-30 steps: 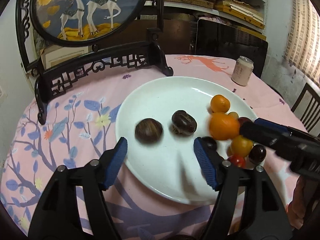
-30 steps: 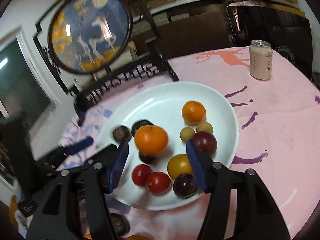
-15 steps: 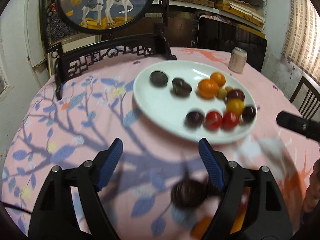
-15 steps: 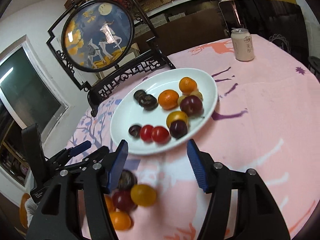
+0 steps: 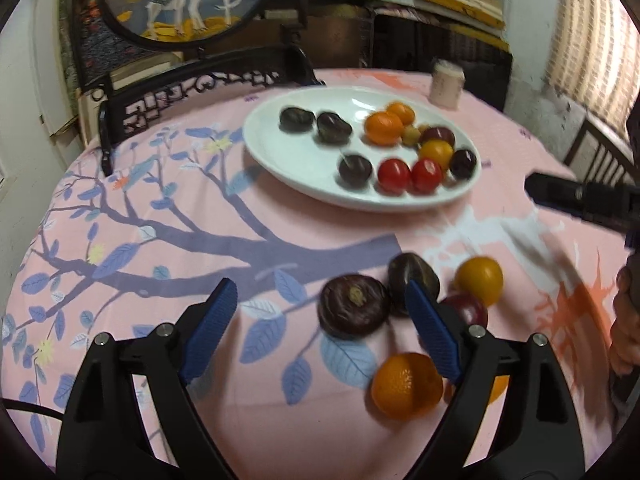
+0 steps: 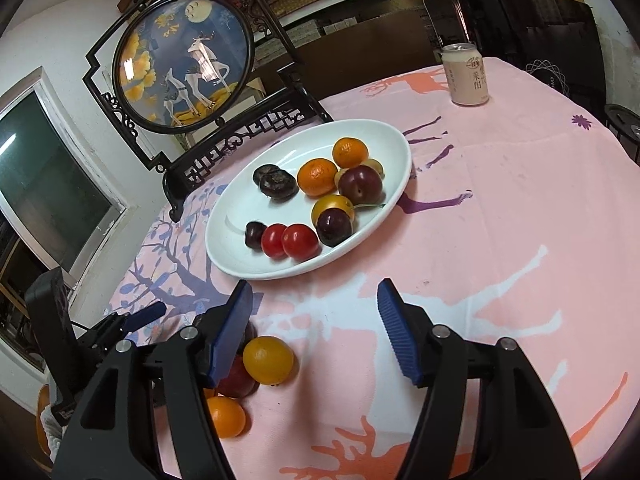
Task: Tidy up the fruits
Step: 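Grasp another dark dried fruit with the left tool while the right tool grasps a yellow plum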
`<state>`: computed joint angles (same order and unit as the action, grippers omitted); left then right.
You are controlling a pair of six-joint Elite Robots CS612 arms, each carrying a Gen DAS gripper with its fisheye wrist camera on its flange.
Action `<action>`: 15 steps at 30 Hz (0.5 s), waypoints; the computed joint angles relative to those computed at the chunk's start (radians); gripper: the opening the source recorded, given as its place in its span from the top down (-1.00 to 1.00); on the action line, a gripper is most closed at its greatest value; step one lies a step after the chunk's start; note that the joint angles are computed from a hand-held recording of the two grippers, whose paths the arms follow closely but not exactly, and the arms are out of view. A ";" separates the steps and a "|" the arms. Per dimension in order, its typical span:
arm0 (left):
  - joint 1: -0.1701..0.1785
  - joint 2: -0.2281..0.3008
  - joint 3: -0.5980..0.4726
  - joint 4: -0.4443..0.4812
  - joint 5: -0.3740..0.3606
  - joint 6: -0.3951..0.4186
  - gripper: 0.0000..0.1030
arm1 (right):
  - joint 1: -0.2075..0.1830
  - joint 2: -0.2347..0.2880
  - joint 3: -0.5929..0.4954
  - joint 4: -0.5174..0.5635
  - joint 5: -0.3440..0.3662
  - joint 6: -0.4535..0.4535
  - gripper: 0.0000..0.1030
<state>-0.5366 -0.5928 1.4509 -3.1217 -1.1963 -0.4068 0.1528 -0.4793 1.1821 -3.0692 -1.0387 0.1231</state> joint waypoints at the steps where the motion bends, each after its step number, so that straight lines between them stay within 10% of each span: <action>1: 0.000 0.002 -0.007 0.025 -0.006 0.008 -0.72 | 0.000 0.000 0.000 0.000 0.000 0.000 -0.28; 7: -0.003 0.004 -0.025 0.150 0.137 -0.054 -0.92 | 0.000 -0.002 0.002 -0.005 0.001 0.000 -0.28; 11: 0.020 -0.014 0.007 0.118 0.131 -0.172 -0.92 | -0.001 -0.001 0.003 0.001 0.019 -0.003 -0.28; 15: 0.012 -0.006 -0.004 0.114 0.148 -0.127 -0.92 | 0.002 -0.003 0.002 0.038 0.047 -0.050 -0.28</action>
